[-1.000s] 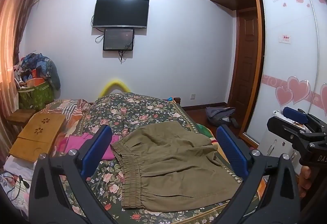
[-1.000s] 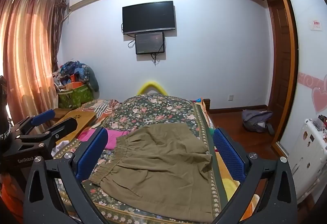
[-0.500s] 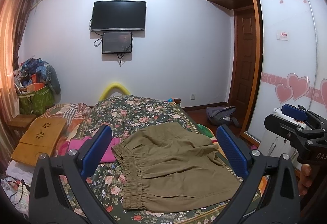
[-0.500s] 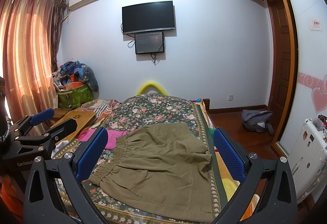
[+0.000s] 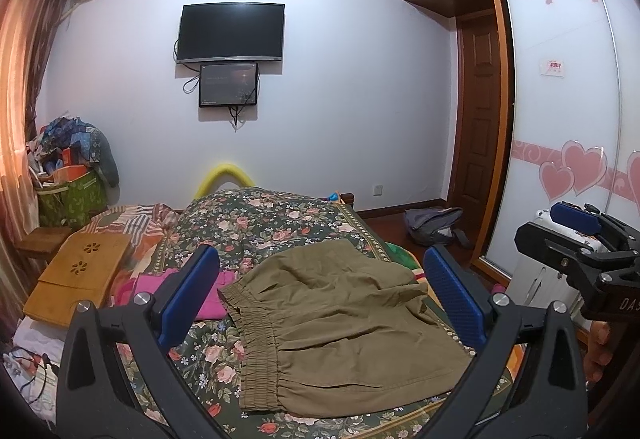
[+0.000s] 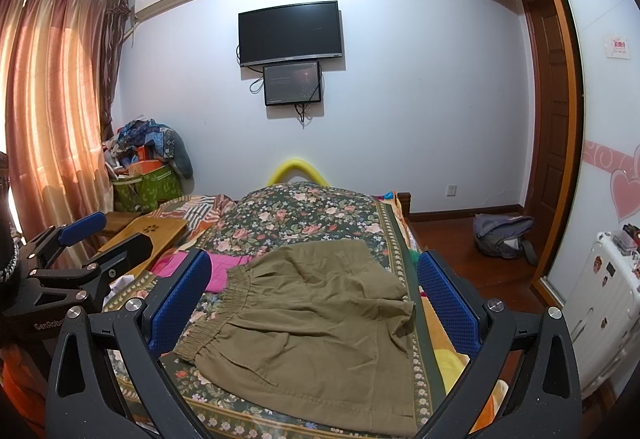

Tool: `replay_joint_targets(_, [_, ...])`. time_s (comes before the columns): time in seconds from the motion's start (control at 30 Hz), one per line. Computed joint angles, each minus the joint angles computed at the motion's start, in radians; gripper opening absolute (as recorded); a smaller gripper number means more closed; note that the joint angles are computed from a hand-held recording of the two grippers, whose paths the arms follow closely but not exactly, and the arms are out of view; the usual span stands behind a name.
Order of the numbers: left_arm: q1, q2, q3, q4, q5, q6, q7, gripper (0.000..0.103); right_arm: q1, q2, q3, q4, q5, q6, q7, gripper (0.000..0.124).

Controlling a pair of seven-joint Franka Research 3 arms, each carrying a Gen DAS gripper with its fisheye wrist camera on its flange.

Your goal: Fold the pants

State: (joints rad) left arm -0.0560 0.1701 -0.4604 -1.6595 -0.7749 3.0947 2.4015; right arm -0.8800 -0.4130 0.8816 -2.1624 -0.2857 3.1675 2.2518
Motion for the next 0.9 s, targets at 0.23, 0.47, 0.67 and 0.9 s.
replay_joint_targets(0.23, [-0.001, 0.004, 0.000, 0.000, 0.014, -0.002, -0.014, 0.103, 0.001, 0.001, 0.000, -0.001, -0.003, 0.002, 0.003, 0.102])
replay_joint_targets(0.47, [0.004, 0.007, -0.006, 0.001, 0.011, 0.004, -0.012, 0.103, -0.003, 0.001, 0.005, -0.002, -0.002, 0.003, 0.002, 0.102])
replay_joint_targets(0.67, [0.010, 0.007, -0.011, 0.001, 0.009, -0.002, -0.013, 0.103, -0.009, 0.000, 0.011, -0.001, -0.001, 0.001, 0.005, 0.103])
replay_joint_targets(0.9, [0.014, 0.012, -0.015, 0.006, 0.007, -0.007, -0.013, 0.103, -0.015, 0.003, 0.017, -0.003, 0.000, 0.004, 0.003, 0.102])
